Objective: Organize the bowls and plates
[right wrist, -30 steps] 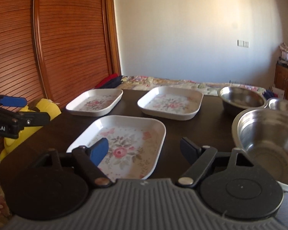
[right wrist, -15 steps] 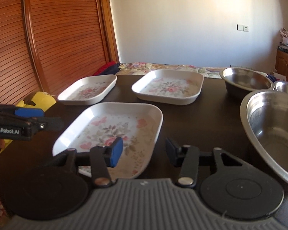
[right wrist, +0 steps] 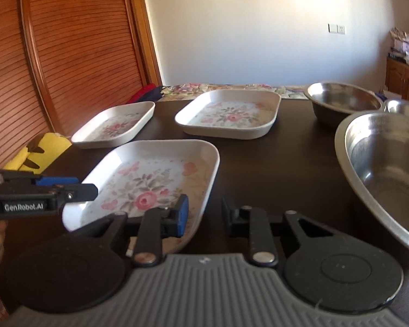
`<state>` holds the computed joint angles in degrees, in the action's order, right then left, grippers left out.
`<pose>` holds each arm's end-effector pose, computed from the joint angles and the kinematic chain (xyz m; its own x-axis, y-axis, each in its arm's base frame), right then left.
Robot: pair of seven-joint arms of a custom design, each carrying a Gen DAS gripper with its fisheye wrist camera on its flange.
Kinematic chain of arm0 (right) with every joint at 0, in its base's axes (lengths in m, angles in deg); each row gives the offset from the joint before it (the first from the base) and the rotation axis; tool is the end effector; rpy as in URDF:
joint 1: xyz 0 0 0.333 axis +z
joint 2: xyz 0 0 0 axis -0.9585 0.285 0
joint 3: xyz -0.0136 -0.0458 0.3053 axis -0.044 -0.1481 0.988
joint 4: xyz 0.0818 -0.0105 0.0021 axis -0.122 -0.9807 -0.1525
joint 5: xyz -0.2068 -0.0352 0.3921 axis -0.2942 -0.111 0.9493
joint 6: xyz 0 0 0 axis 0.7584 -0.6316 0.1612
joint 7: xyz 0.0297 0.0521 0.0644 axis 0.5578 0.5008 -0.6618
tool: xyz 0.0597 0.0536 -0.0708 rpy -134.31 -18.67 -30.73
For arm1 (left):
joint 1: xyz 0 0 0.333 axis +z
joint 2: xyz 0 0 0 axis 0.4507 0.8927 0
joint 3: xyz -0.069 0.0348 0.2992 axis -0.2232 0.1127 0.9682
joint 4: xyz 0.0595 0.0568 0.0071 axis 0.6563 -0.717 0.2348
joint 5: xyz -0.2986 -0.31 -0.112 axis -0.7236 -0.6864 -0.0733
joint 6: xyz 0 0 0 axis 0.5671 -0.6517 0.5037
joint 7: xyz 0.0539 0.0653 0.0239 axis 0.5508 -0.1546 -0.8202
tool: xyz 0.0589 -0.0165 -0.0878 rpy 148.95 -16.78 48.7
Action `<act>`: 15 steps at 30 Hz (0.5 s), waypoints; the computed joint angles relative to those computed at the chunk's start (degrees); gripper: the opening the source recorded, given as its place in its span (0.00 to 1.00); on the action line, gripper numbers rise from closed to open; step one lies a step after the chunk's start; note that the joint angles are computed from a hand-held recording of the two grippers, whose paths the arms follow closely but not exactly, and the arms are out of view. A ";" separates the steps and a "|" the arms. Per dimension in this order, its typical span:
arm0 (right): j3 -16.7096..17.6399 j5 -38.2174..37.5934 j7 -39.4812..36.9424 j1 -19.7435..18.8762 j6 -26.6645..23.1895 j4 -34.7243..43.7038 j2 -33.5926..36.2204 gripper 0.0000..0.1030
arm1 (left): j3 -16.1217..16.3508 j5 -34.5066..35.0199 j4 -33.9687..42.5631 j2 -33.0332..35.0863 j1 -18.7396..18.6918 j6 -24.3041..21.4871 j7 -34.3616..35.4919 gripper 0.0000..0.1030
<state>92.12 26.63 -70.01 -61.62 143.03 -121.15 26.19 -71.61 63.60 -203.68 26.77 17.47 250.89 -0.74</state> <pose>0.6556 0.1881 0.3691 0.4160 -0.8954 -0.1587 -0.5582 -0.1137 -0.8219 0.6197 -0.1979 0.3642 -0.0249 -0.9976 0.0640 -0.6112 -0.0354 -0.7907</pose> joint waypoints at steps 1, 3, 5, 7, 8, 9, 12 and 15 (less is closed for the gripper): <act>-0.19 -0.79 1.13 0.08 -0.11 -0.03 0.08 0.25 | -0.03 -0.28 0.06 0.10 0.03 0.01 0.16 0.29; -0.09 -1.08 1.62 -0.13 -0.12 0.14 0.26 0.22 | 0.01 -1.12 0.26 0.42 0.13 0.37 0.53 0.27; 0.07 -0.96 1.78 -0.44 -0.44 0.20 0.31 0.21 | 0.44 -0.40 0.59 0.65 -0.22 0.55 -0.73 0.25; 0.16 -0.84 1.66 -0.50 -0.40 0.21 0.33 0.21 | 0.51 -0.17 0.80 0.79 -0.37 0.54 -0.93 0.22; 0.17 -0.96 1.61 -0.48 -0.35 0.19 0.33 0.21 | 0.44 -0.53 0.78 0.77 -0.35 0.57 -0.53 0.19; 0.19 -1.10 1.57 -0.48 -0.32 0.13 0.29 0.21 | 0.36 -1.07 0.71 0.75 -0.31 0.72 0.07 0.17; 0.25 -1.35 1.69 -0.58 -0.44 0.13 0.31 0.20 | 0.59 -1.93 0.03 0.23 -0.49 1.82 1.46 0.12; 0.28 -1.40 1.93 -0.87 -1.21 0.08 0.21 0.17 | 0.75 -0.57 -0.54 -0.48 -0.81 1.66 0.28 0.12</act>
<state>92.39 25.22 -68.08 -62.48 141.82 -121.07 26.40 -70.86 63.03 -204.22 26.29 16.66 252.55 -0.47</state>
